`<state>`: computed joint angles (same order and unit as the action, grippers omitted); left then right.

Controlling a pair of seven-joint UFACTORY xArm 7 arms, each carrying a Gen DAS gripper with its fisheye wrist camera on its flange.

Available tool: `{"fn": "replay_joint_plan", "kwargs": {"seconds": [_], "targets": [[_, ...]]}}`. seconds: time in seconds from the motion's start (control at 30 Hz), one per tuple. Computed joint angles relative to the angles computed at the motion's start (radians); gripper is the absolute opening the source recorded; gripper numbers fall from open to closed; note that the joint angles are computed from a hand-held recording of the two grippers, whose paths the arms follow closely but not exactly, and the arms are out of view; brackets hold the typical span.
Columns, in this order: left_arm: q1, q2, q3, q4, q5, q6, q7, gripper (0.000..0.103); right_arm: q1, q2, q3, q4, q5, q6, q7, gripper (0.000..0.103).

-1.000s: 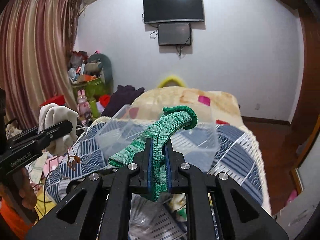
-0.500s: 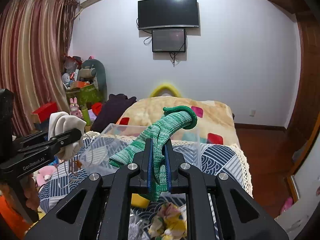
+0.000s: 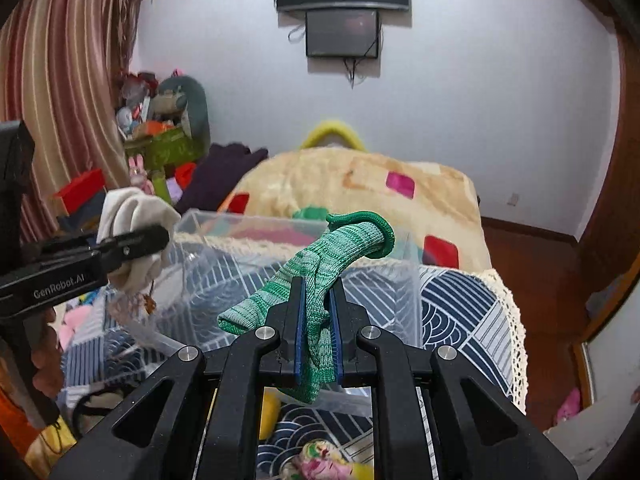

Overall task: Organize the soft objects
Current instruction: 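Lower the white cloth and green glove into the clear box and open both tools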

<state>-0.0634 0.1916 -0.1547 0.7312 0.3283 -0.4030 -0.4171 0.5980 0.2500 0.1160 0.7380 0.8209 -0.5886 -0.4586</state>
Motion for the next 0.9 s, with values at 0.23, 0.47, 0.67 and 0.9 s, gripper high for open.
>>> {"fn": "replay_joint_plan", "kwargs": {"seconds": [0.23, 0.47, 0.67, 0.9], "targets": [[-0.077, 0.056, 0.033, 0.056, -0.101, 0.103, 0.107, 0.031, 0.036, 0.023, -0.043, 0.050, 0.098, 0.092, -0.110, 0.010], [-0.224, 0.029, 0.118, 0.018, -0.291, 0.078, 0.300, 0.058, 0.045, 0.010, -0.056, 0.052, 0.147, 0.127, -0.152, 0.044], [-0.269, -0.034, 0.118, -0.047, -0.430, 0.018, 0.435, 0.071, 0.045, -0.016, -0.029, 0.025, 0.162, 0.068, -0.161, 0.050], [-0.256, -0.122, 0.068, -0.137, -0.529, -0.056, 0.502, 0.080, 0.023, -0.070, 0.036, -0.045, 0.136, -0.061, -0.112, 0.075]]}}
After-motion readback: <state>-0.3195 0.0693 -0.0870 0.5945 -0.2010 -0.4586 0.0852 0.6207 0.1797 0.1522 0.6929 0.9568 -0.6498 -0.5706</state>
